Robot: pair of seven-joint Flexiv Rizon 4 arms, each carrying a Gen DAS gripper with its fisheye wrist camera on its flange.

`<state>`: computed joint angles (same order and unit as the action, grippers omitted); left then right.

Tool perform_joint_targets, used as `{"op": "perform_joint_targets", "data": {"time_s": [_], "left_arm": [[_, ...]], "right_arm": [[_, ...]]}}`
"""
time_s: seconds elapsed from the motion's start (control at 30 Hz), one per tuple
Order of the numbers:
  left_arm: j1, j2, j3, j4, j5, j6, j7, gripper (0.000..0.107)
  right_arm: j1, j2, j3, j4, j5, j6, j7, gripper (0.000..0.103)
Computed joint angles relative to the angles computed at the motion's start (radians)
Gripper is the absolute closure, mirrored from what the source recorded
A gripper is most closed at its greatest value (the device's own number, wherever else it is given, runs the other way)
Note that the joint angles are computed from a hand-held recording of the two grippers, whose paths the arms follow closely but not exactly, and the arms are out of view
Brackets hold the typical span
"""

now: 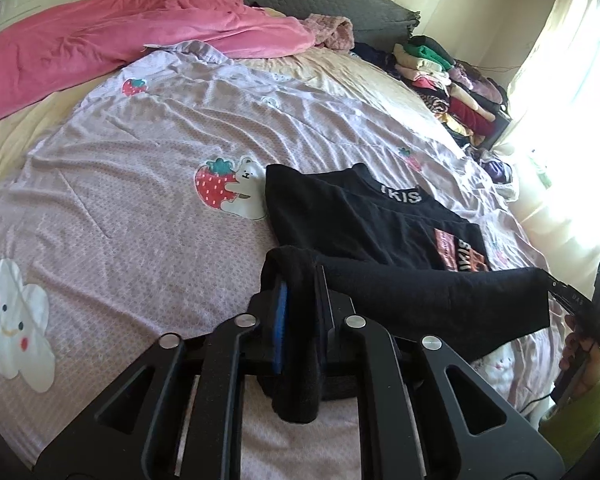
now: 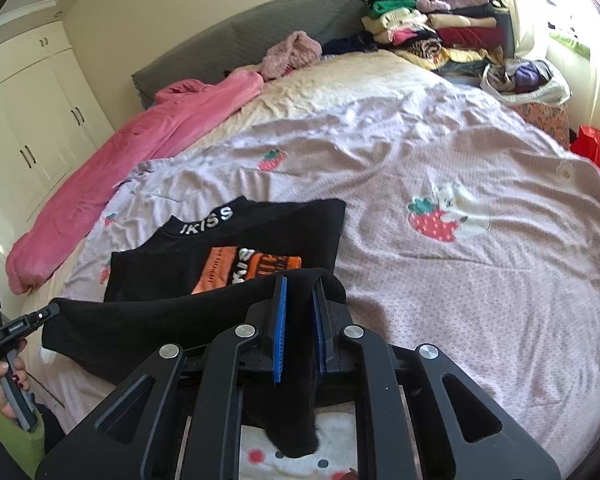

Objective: Fold small clothes
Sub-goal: 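Lift and fold the side inward over the back with the left gripper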

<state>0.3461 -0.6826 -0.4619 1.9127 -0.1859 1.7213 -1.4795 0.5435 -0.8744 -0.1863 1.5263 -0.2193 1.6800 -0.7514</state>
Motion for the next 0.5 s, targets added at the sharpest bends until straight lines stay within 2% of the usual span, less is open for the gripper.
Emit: {"op": "perform_joint_targets", "data": {"time_s": [0.03, 0.07, 0.1, 0.13, 0.2, 0.37, 0.5], "left_arm": [[-0.008, -0.004, 0.009, -0.006, -0.002, -0.002, -0.001, 0.101], [-0.003, -0.009, 0.003, -0.007, -0.003, -0.002, -0.001, 0.101], [0.009, -0.014, -0.010, -0.004, -0.005, -0.002, -0.003, 0.096], [0.016, -0.015, -0.018, 0.000, -0.004, -0.002, -0.005, 0.087], [0.041, -0.014, -0.044, 0.019, 0.008, 0.013, -0.004, 0.078], [0.085, -0.002, -0.082, 0.072, 0.064, 0.067, -0.027, 0.073], [0.193, -0.015, -0.184, 0.134, 0.132, 0.085, -0.062, 0.070]], "right_arm": [[-0.010, -0.007, 0.013, -0.010, -0.001, -0.011, 0.000, 0.091], [-0.011, -0.011, 0.014, -0.013, 0.000, -0.016, 0.004, 0.083], [-0.008, -0.012, 0.010, -0.011, 0.006, -0.018, 0.013, 0.075], [-0.008, -0.011, 0.010, -0.004, 0.011, -0.008, 0.019, 0.060], [-0.003, -0.005, 0.006, 0.020, 0.022, 0.023, 0.022, 0.058], [0.043, 0.025, -0.037, 0.102, 0.071, 0.080, 0.030, 0.056], [0.079, 0.050, -0.049, 0.163, 0.107, 0.134, -0.002, 0.054]]}}
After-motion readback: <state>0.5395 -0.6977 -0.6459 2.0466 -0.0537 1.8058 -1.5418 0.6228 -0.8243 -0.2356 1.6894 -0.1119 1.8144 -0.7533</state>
